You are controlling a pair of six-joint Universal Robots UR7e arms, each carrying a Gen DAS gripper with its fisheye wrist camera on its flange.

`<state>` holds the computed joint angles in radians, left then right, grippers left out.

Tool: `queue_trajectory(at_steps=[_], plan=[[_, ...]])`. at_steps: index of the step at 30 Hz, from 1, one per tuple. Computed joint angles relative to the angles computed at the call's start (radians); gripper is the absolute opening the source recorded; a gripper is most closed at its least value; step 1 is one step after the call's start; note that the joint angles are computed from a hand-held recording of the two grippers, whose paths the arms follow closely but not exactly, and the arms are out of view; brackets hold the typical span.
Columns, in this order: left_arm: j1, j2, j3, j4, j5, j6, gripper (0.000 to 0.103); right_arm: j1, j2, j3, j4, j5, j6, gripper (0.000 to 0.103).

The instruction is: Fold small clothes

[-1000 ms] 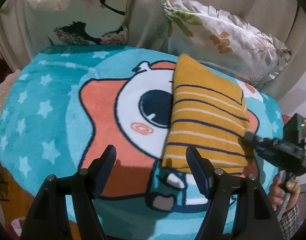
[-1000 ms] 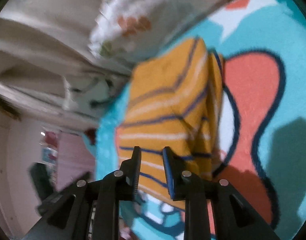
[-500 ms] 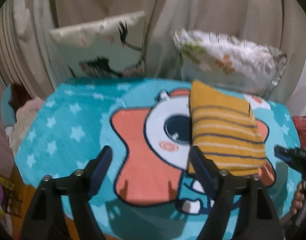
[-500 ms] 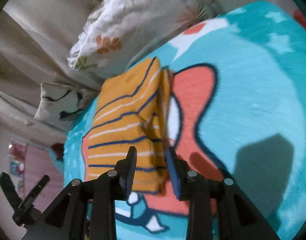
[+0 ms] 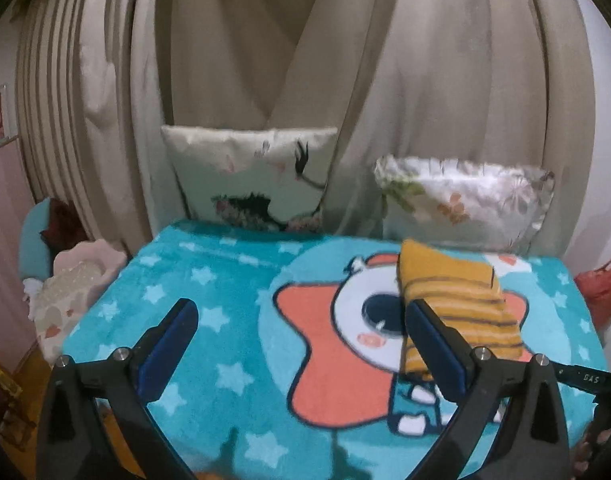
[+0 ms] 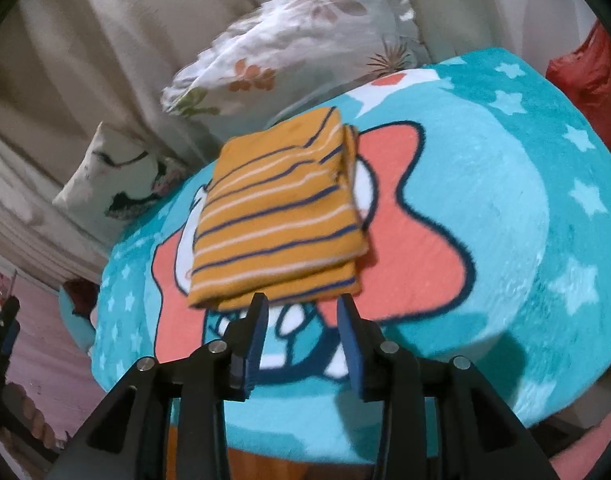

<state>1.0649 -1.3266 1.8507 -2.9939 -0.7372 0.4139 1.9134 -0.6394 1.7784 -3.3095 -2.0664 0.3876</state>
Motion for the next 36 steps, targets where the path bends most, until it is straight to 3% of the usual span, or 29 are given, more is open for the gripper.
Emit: queue_trajectory(at_steps=[7, 15, 36], plan=[[0.023, -0.064, 0.052, 0.324, 0.043, -0.208, 0.103, 0.066, 0.044, -0.028, 0.058, -0.061, 0.034, 0.047], [0.037, -0.111, 0.075, 0.585, -0.023, -0.360, 0.103, 0.086, 0.070, -0.032, 0.123, -0.086, 0.062, 0.047], [0.035, -0.116, 0.092, 0.674, -0.088, -0.359, 0.103, 0.110, 0.067, 0.005, 0.154, -0.161, 0.120, 0.054]])
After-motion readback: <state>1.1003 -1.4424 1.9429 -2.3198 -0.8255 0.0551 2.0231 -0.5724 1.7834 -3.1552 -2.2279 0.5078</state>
